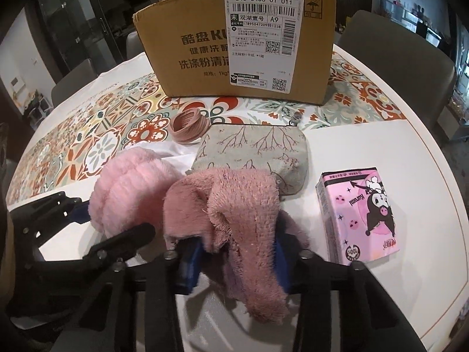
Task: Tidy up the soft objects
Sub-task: 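Grasp the pink fuzzy band with the left gripper while the right gripper grasps the mauve fuzzy cloth, then lift and carry the pink band and mauve cloth over the box with both grippers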
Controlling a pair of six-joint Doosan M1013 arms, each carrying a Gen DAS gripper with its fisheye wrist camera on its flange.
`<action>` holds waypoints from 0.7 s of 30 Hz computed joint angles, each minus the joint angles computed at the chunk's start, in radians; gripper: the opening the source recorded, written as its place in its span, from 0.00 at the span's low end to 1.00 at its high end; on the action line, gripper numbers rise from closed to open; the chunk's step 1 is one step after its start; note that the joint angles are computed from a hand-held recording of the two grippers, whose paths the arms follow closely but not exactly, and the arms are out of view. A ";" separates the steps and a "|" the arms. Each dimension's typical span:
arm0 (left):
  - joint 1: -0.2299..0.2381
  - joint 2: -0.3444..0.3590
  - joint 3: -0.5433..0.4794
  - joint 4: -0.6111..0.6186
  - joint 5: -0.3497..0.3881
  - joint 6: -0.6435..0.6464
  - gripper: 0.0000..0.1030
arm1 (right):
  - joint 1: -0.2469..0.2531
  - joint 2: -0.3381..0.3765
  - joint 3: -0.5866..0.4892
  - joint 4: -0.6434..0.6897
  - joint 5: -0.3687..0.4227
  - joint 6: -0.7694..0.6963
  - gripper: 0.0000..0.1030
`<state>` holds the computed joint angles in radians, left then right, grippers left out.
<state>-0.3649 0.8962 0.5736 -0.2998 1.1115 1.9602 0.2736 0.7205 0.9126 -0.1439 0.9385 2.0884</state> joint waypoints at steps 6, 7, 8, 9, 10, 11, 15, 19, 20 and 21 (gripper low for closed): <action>0.002 -0.020 0.032 -0.016 -0.025 0.005 0.39 | 0.003 -0.014 0.021 -0.005 -0.016 0.024 0.17; 0.003 -0.025 0.040 -0.021 -0.032 0.008 0.37 | 0.005 -0.017 0.025 -0.007 -0.019 0.028 0.17; 0.003 -0.032 0.049 -0.025 -0.042 0.010 0.37 | 0.006 -0.020 0.029 -0.007 -0.023 0.030 0.16; 0.003 -0.036 0.056 -0.026 -0.050 0.010 0.37 | 0.007 -0.024 0.033 -0.007 -0.027 0.032 0.16; 0.004 -0.043 0.065 -0.028 -0.060 0.011 0.36 | 0.009 -0.027 0.037 -0.010 -0.031 0.036 0.16; 0.005 -0.049 0.075 -0.033 -0.070 0.015 0.36 | 0.010 -0.029 0.039 -0.013 -0.034 0.040 0.16; 0.006 -0.073 0.108 -0.043 -0.109 0.029 0.35 | 0.018 -0.044 0.056 -0.033 -0.050 0.062 0.16; 0.007 -0.097 0.141 -0.053 -0.153 0.045 0.34 | 0.025 -0.058 0.069 -0.056 -0.067 0.086 0.16; 0.008 -0.105 0.152 -0.056 -0.165 0.049 0.34 | 0.026 -0.062 0.073 -0.061 -0.071 0.091 0.16; 0.008 -0.111 0.160 -0.058 -0.178 0.051 0.34 | 0.028 -0.065 0.075 -0.066 -0.076 0.096 0.16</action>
